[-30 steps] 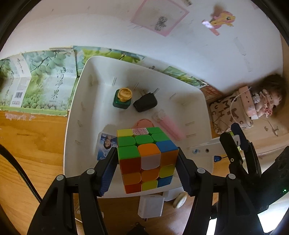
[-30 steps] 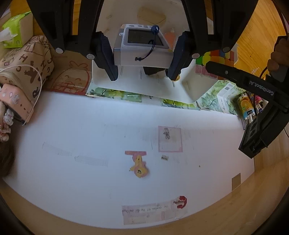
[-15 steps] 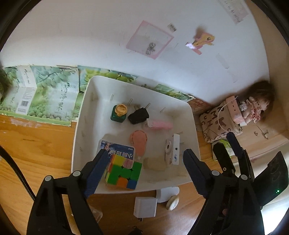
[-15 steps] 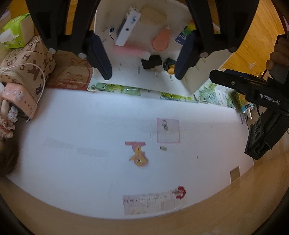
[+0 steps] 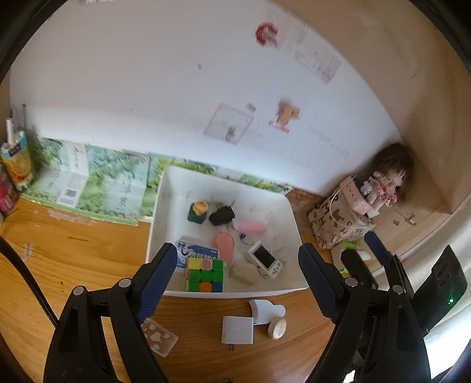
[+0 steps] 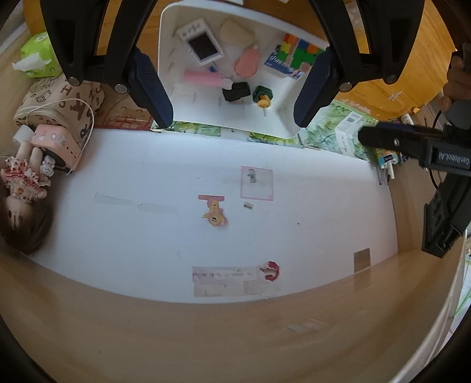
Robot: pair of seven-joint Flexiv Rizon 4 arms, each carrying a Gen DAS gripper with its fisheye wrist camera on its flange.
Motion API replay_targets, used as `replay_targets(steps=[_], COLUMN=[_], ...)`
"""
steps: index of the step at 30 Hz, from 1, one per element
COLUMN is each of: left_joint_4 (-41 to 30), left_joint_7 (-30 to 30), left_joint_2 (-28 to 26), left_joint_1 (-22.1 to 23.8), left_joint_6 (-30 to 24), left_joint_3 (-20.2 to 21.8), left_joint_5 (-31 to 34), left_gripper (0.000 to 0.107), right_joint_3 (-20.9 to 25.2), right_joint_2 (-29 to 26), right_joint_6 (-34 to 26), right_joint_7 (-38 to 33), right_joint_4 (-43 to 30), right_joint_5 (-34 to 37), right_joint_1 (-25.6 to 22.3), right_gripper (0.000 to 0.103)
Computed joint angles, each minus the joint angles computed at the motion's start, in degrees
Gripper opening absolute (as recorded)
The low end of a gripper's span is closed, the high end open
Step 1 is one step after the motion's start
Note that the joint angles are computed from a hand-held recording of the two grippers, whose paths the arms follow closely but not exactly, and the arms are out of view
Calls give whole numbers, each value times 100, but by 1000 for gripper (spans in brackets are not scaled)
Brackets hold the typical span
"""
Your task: Organize rigid objects
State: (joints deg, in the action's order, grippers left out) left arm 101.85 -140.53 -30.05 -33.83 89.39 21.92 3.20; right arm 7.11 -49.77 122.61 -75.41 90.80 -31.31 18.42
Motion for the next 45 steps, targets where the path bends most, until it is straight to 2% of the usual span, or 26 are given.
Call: replay_targets(steps=[4,7,13,19,24,26,30,32,36,41,45], left_joint_4=[169,291,483,577,707,768,880,915,993,1124,1243], left_joint_7=[-565,-949,-1693,-2245,-2520,-2604,-2654,-2612,-2385,-1842,-1420], left_joint_2=[63,123,257,465,681,739,859,894,929,899,797], left_joint_1=[-883,-1388,-2100,-2583,-2483,-2333,-1954,-1710,-1096,-121,728], left_joint_6=[62,-20,-304,-818,-1102,-1203,-1392,-1465,-1631,-1637,-1585], left_joint_3=[1002,1538,2236,2592,2399,2223,1772,1503,845,-104,-937], left_joint_5=[326,570,1259,1940,2283,2324,2344,2325,2114,1656,1184], left_gripper=[87,87,87,87,87,87,87,87,87,88,88], right_joint_3=[-110,-129,-108,-147,205,258,712,786,871,1593,2177], right_joint_2=[300,476,751,894,868,849,676,605,438,39,-283], right_joint_6=[236,344,520,419,271,170,-270,-430,-659,-1392,-2134], right_joint_7=[-229,-360,-579,-753,-370,-183,607,841,1154,1741,1844], right_joint_4=[533,852,1433,1812,1967,1990,1953,1948,1871,1531,1216], right_joint_5=[269,483,893,1457,1214,1172,692,524,348,-159,-237], right_joint_1=[146,227,375,639,328,272,-242,-354,-465,-1097,-1489], right_gripper=[85,85,85,85,85,85,85,85,85,85,85])
